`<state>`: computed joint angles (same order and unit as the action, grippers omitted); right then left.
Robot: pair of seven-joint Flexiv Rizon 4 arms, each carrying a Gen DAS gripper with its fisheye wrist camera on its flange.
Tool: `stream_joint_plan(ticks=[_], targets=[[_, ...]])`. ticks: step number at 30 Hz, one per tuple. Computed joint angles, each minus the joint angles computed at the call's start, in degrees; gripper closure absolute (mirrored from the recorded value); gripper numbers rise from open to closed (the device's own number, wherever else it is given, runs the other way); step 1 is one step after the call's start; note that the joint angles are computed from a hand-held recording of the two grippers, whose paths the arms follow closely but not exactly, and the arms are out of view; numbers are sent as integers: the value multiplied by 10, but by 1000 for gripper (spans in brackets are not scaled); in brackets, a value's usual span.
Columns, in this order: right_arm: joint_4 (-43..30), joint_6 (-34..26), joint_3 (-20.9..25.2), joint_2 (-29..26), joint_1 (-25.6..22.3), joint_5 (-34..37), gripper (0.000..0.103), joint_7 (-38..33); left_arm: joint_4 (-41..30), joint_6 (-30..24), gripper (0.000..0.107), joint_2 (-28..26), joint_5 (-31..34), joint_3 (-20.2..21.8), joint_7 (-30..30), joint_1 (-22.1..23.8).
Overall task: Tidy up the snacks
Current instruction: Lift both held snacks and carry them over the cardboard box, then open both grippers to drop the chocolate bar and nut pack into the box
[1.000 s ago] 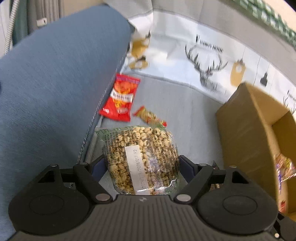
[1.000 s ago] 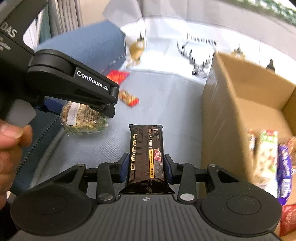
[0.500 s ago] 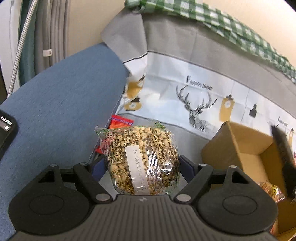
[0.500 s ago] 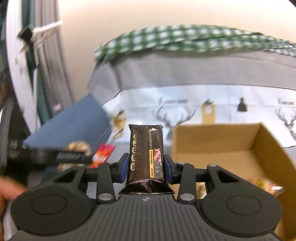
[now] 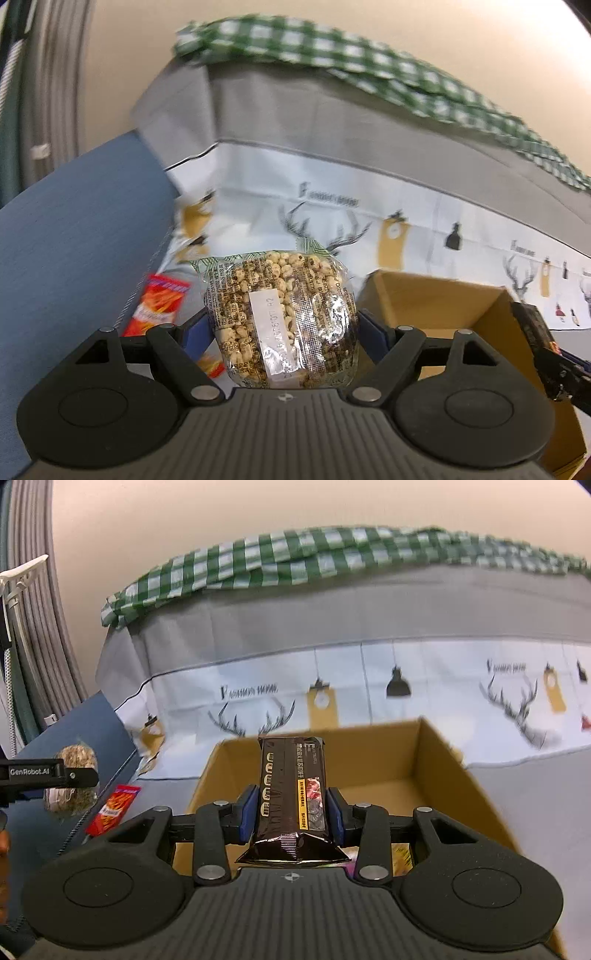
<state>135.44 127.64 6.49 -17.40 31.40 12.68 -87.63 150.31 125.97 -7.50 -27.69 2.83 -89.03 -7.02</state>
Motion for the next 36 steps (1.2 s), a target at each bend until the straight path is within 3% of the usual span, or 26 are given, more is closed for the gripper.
stream_joint_plan(ticks=[5, 11, 20, 36], targets=[[3, 23, -4, -9, -18, -11, 62, -11, -29, 49, 22, -35, 53, -16, -24, -5], [3, 35, -14, -13, -26, 5, 62, -24, -71, 92, 22, -80, 99, -35, -8, -34], [2, 45, -21, -21, -27, 26, 62, -43, -116, 82, 22, -126, 104, -47, 25, -75], [1, 69, -17, -29, -18, 44, 62, -53, -111, 81, 22, -119, 95, -42, -8, -70]])
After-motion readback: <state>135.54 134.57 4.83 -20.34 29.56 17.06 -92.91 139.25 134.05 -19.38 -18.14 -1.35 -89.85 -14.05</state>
